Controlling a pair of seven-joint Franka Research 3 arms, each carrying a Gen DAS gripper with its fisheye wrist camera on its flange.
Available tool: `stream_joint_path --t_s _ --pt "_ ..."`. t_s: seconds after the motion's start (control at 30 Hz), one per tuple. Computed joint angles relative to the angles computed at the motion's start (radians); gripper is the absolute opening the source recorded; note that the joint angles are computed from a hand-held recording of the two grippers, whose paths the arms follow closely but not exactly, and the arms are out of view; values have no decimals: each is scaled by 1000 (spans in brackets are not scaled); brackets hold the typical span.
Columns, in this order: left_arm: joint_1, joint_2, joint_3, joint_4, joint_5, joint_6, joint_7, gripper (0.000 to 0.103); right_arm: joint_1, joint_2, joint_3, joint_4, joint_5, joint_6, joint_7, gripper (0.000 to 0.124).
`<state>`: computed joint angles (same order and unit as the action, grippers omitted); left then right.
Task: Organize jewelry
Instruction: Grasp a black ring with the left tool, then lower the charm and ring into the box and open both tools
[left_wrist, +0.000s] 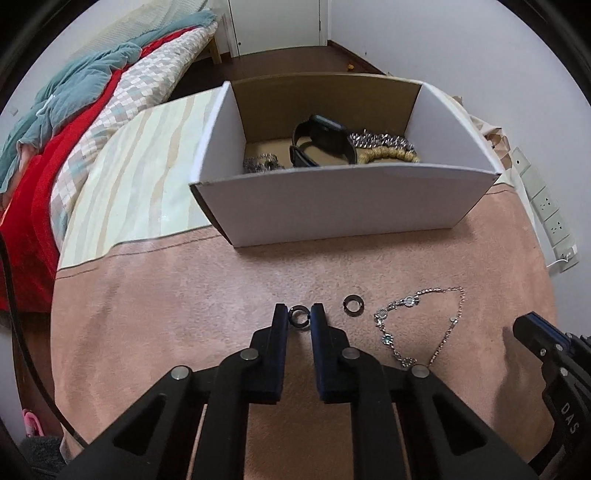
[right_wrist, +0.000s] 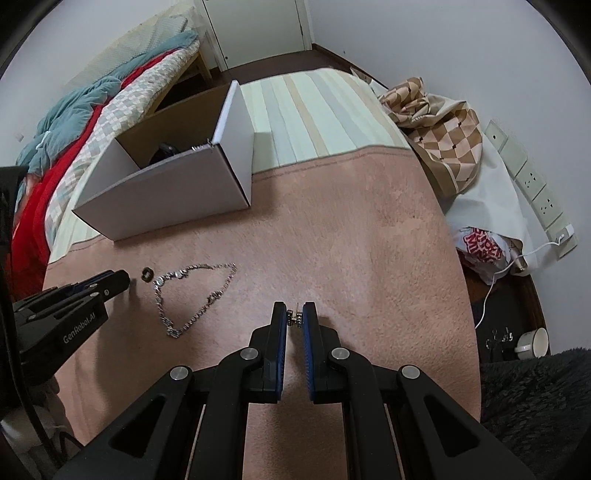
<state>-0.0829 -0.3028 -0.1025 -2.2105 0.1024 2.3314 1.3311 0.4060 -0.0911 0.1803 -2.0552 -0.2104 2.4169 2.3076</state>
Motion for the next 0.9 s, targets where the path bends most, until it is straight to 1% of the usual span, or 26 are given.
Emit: stream_joint_path --t_s 0.27,0.4,0.5,0.57,0.7,0.77,0.8,0.9 --pt "-4 -59 11 13 -10 15 15 10 -3 -21 2 21 9 25 -10 9" --pt "-4 -55 32 76 -48 12 35 10 -3 -15 -4 61 64 44 -49 9" --pt "0 -19 54 158 -96 2 64 10 -3 18 -11 129 109 60 -97 9" --pt "8 27 62 232 -120 -14 89 10 0 71 -19 216 144 64 -145 9" --pt "33 121 67 354 -169 -61 130 10 14 195 -38 396 185 33 -224 9" --pt "51 173 63 414 -187 -93 147 10 15 284 -47 515 245 -19 -281 9" --pt "60 203 59 446 -192 -111 154 10 16 328 -50 576 269 -58 -307 9" --pt "85 281 47 530 -210 -165 168 10 29 439 -70 728 289 -156 -341 9"
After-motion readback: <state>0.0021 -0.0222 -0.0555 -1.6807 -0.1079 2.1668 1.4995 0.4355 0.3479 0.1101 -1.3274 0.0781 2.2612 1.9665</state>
